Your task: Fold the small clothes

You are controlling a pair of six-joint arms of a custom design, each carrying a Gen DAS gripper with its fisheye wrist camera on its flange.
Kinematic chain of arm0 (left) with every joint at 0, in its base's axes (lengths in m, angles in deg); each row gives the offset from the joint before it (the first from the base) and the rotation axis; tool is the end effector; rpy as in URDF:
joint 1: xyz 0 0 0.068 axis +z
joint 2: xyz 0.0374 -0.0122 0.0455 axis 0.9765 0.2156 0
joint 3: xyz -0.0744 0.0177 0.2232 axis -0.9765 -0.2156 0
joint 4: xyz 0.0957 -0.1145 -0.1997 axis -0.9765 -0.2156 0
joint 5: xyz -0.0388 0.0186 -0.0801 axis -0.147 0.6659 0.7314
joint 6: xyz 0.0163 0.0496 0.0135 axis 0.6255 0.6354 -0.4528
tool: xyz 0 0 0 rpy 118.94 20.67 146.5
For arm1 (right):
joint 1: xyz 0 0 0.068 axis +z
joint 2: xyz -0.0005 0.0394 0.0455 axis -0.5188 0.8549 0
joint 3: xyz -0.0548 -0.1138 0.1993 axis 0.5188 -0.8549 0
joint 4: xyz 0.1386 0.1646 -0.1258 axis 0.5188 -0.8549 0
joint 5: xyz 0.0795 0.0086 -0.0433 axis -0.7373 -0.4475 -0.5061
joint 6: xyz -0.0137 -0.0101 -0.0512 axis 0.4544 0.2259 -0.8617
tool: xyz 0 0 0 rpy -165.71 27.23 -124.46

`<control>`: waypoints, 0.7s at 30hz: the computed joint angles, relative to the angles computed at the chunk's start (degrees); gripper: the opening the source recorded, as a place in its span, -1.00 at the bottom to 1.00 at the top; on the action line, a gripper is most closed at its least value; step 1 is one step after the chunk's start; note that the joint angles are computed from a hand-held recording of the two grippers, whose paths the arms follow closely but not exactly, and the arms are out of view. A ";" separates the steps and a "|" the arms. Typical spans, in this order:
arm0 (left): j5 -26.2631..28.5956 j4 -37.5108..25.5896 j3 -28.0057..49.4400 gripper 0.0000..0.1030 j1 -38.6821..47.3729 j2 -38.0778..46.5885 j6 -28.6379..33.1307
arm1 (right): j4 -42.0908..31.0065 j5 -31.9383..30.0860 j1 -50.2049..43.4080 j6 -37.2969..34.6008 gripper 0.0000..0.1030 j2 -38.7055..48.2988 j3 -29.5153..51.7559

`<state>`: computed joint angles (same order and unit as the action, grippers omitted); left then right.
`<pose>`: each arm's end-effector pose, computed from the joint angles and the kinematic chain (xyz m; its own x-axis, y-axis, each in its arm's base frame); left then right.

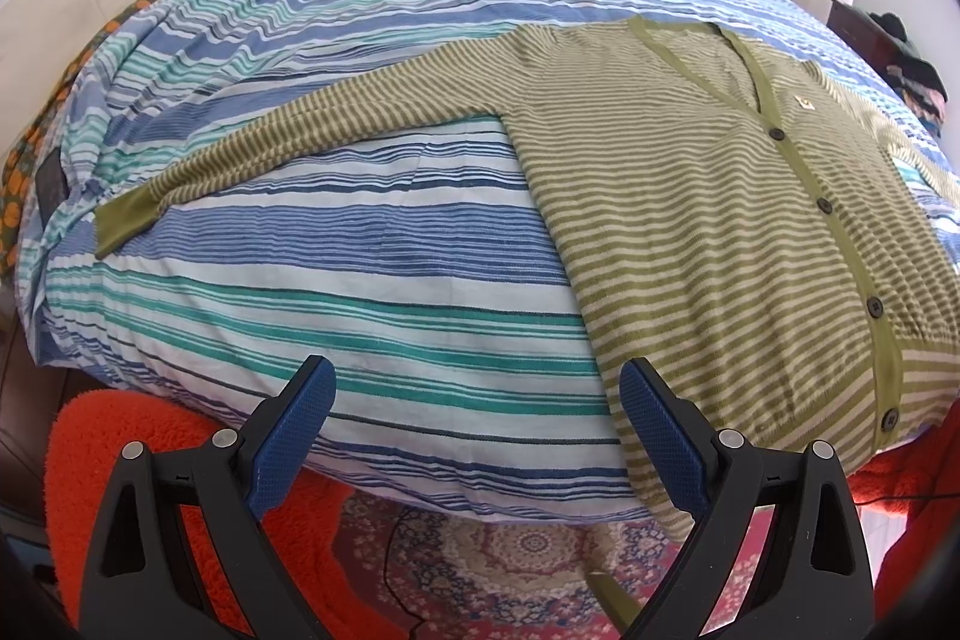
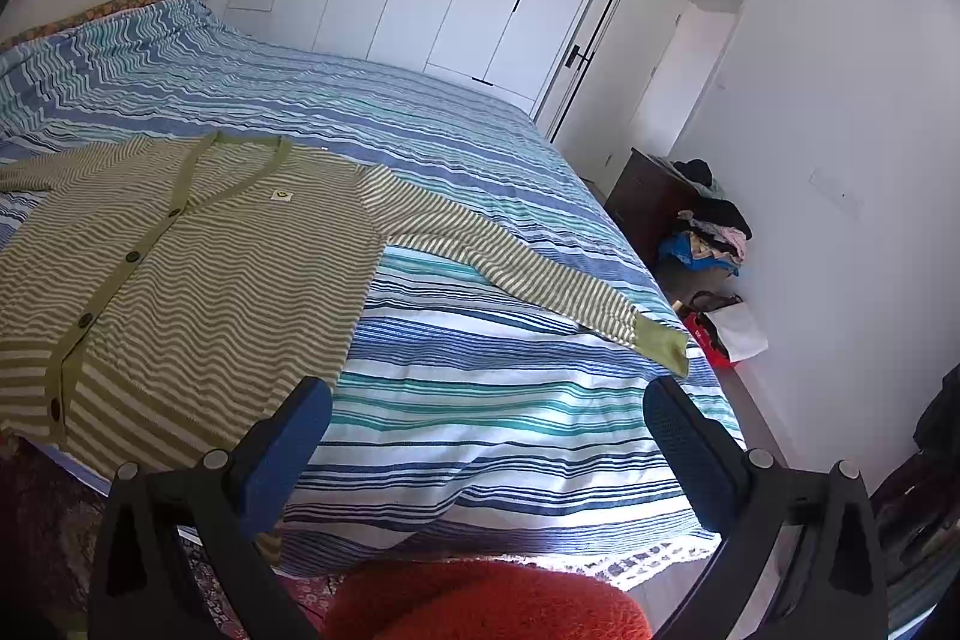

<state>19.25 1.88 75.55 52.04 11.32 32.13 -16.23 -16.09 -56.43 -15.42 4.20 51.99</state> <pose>0.2808 -0.1149 0.2720 -0.7570 -0.3385 -0.5588 -0.4562 0.8861 0.0813 0.2344 -0.1009 0.3355 -0.4752 -0.4212 -0.7725 -0.0755 0.8942 -0.4412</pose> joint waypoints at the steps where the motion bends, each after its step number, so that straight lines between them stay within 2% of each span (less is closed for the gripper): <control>1: 0.00 0.00 0.00 0.87 0.00 0.00 0.00 | 0.00 -0.01 -0.02 0.00 0.99 0.01 -0.01; 21: 0.41 -0.05 0.51 0.87 0.01 1.02 0.27 | -0.35 -0.31 -0.56 -0.43 0.99 0.06 -0.09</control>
